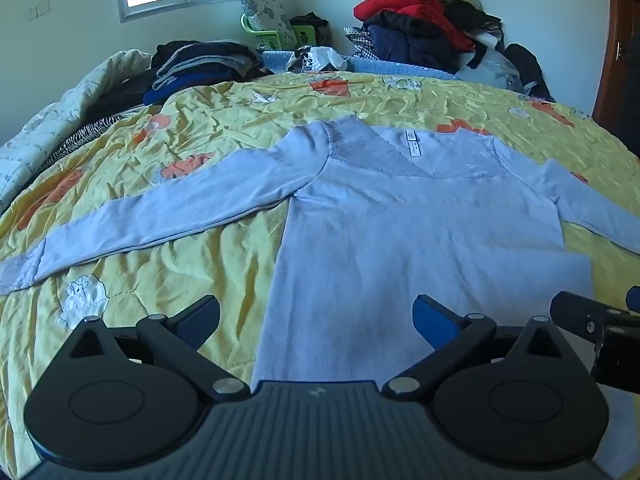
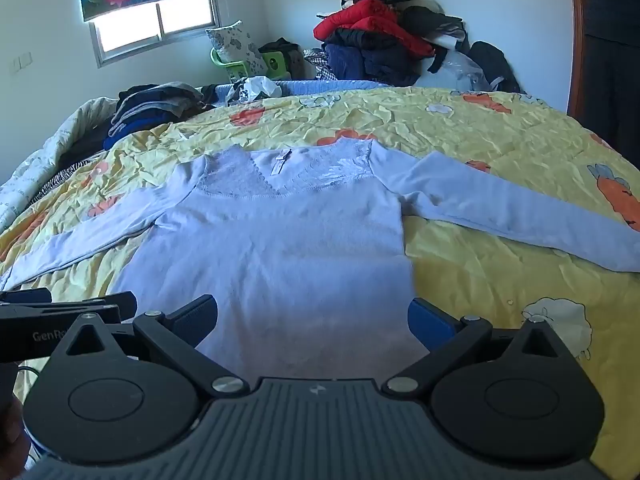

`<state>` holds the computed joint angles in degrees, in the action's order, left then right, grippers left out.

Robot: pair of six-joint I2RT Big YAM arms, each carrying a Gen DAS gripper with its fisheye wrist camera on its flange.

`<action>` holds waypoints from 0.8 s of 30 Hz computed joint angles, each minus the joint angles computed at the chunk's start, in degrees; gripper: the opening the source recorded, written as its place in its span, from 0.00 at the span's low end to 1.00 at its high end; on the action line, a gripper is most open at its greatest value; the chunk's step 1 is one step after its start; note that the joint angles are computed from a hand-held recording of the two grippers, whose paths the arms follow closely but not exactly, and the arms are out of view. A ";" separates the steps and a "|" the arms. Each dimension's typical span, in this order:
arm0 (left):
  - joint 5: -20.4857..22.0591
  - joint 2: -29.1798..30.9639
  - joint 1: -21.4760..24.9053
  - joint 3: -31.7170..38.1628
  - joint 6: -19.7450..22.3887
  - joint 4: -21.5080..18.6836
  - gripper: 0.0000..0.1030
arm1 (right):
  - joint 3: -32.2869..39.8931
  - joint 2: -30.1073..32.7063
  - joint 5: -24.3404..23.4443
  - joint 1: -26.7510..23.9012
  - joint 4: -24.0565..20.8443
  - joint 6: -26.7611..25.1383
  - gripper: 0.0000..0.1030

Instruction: Fold small clothes

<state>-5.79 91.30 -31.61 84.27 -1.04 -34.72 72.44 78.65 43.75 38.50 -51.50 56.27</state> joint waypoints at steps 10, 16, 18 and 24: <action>1.06 -0.21 0.35 -0.48 -1.83 -0.32 1.00 | -0.36 -0.22 -0.29 -0.06 -0.58 0.94 1.00; -1.06 -0.62 0.05 -0.95 -3.11 0.51 1.00 | -1.68 -0.94 -0.31 0.25 -0.36 1.50 1.00; -1.75 -0.57 -0.05 -0.87 -3.26 0.18 1.00 | -1.89 -1.22 -0.58 0.09 -0.24 1.25 1.00; -1.05 -0.54 -0.02 -1.03 -2.88 0.44 1.00 | -1.66 -0.64 -1.10 0.35 -0.23 0.92 1.00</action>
<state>-6.84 90.76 -31.63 83.24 -3.92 -34.28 70.78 78.01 42.64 38.85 -51.73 57.19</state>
